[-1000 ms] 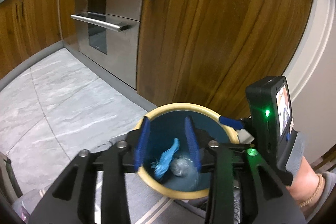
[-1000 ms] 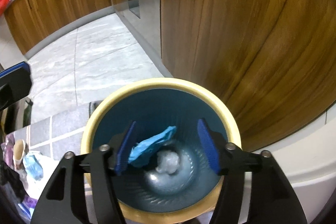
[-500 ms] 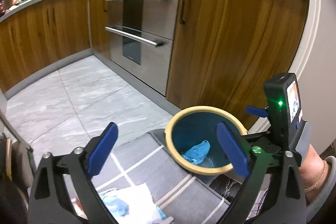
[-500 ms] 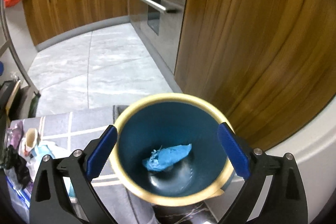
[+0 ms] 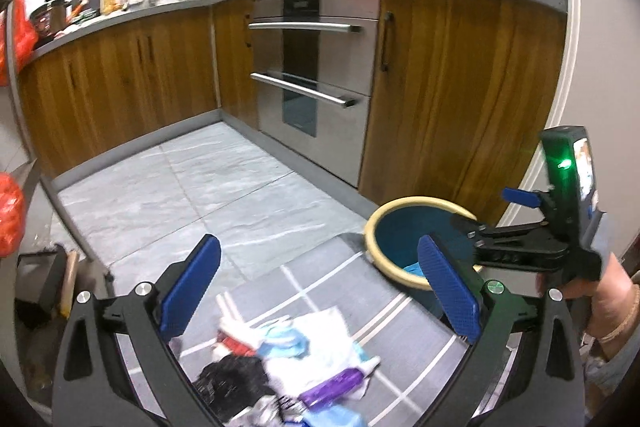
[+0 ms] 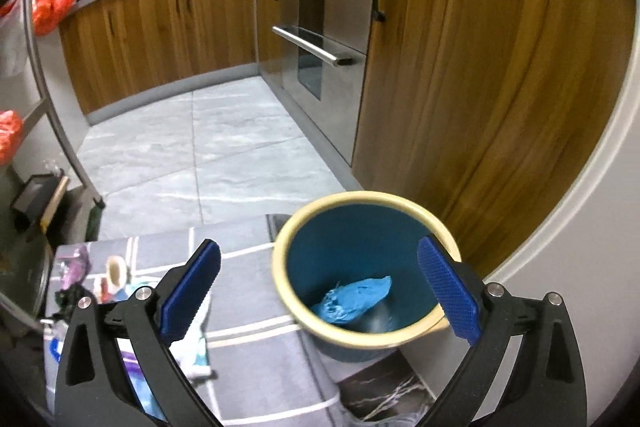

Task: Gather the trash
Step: 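Withdraw both open tools from the bin back toward the trash pile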

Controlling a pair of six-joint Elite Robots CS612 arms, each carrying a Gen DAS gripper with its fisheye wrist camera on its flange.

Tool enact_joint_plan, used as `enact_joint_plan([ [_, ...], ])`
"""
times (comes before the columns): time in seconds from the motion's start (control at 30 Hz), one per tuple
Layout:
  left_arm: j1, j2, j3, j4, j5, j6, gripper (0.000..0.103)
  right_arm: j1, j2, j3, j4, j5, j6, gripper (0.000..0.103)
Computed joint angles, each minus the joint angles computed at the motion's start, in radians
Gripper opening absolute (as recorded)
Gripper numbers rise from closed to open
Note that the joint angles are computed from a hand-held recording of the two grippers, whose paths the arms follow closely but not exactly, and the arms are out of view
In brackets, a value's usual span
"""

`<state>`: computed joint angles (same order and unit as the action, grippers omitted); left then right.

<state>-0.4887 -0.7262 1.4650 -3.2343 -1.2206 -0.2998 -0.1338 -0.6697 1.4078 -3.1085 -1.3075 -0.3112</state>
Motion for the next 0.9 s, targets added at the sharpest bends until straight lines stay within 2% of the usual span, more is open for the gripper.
enact_joint_plan([
  [0.1, 0.004, -0.021, 0.057, -0.010, 0.043, -0.017, 0.097, 0.006, -0.022, 0.044, -0.028, -0.015, 0.023, 0.098],
  [0.23, 0.009, -0.040, 0.126, -0.024, 0.109, -0.041, 0.097, 0.009, -0.046, 0.086, -0.036, 0.023, 0.069, 0.098],
  [0.33, 0.021, -0.049, 0.170, -0.026, 0.135, -0.090, 0.097, 0.017, -0.057, 0.107, -0.045, 0.034, 0.069, 0.098],
  [0.67, 0.065, -0.077, 0.271, -0.020, 0.188, -0.207, 0.097, 0.067, -0.058, 0.118, 0.015, 0.070, 0.033, 0.098],
  [0.9, 0.098, -0.067, 0.268, 0.090, 0.157, -0.260, 0.097, 0.106, -0.049, 0.106, 0.071, 0.097, 0.036, 0.098],
])
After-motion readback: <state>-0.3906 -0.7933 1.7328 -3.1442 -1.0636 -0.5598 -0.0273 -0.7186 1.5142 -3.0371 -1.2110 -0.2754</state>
